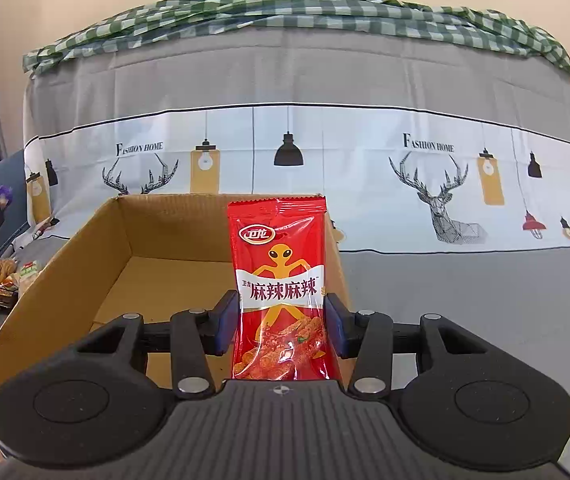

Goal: Organize snacks
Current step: 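Release the red packet into the box with the right gripper while left carries the bar, then release the purple bar into the box with the left gripper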

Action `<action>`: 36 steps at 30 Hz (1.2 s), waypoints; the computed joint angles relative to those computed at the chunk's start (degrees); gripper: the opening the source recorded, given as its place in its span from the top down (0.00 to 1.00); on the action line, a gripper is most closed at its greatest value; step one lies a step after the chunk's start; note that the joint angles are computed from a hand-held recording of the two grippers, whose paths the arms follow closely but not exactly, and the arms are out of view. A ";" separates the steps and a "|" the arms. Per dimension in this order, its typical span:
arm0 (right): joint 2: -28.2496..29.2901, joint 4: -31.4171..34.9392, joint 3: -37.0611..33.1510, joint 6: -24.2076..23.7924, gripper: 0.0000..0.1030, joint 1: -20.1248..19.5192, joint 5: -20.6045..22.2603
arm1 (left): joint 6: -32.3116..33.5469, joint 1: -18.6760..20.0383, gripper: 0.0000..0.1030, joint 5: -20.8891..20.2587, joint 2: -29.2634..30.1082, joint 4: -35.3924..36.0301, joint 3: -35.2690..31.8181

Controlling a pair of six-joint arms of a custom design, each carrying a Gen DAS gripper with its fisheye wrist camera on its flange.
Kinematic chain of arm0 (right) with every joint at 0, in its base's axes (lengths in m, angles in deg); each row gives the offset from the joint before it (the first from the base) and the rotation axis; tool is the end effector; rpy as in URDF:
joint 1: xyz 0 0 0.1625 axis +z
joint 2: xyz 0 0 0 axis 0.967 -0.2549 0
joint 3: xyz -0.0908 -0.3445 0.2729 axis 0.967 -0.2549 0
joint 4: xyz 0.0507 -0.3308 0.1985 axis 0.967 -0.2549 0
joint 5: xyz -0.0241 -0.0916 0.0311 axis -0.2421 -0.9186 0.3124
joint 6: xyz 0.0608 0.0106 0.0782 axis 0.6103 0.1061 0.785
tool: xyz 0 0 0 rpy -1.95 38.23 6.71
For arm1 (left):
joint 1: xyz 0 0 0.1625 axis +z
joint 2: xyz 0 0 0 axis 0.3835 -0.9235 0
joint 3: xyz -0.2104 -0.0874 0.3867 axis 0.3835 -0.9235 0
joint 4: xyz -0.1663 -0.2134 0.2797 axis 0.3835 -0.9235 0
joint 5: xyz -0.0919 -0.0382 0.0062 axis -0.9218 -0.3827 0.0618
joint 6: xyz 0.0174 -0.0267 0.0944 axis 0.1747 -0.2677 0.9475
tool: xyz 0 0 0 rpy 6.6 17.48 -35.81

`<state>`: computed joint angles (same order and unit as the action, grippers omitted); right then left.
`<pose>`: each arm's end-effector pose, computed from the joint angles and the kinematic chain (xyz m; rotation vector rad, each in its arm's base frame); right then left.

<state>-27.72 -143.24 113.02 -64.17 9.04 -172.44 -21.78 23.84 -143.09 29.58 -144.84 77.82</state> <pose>0.0361 -0.5280 0.3556 0.1656 -1.9777 1.2601 -0.3789 -0.6372 0.0722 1.1074 2.6069 -1.1459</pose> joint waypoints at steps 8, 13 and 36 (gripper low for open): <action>1.10 -1.37 -0.23 -2.96 0.53 0.48 2.05 | -0.30 -0.06 0.74 -9.33 0.76 0.40 0.50; 1.62 -3.57 -0.03 -4.82 0.44 0.52 3.16 | -1.20 0.31 0.49 -11.45 0.76 1.57 0.62; 7.83 -14.29 -3.65 -1.58 0.25 4.07 0.55 | -0.94 1.97 0.47 -5.31 -4.07 4.42 4.67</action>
<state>-19.90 -157.53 109.37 -65.75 13.11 -171.89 -22.72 25.81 -148.40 25.50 -140.42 82.48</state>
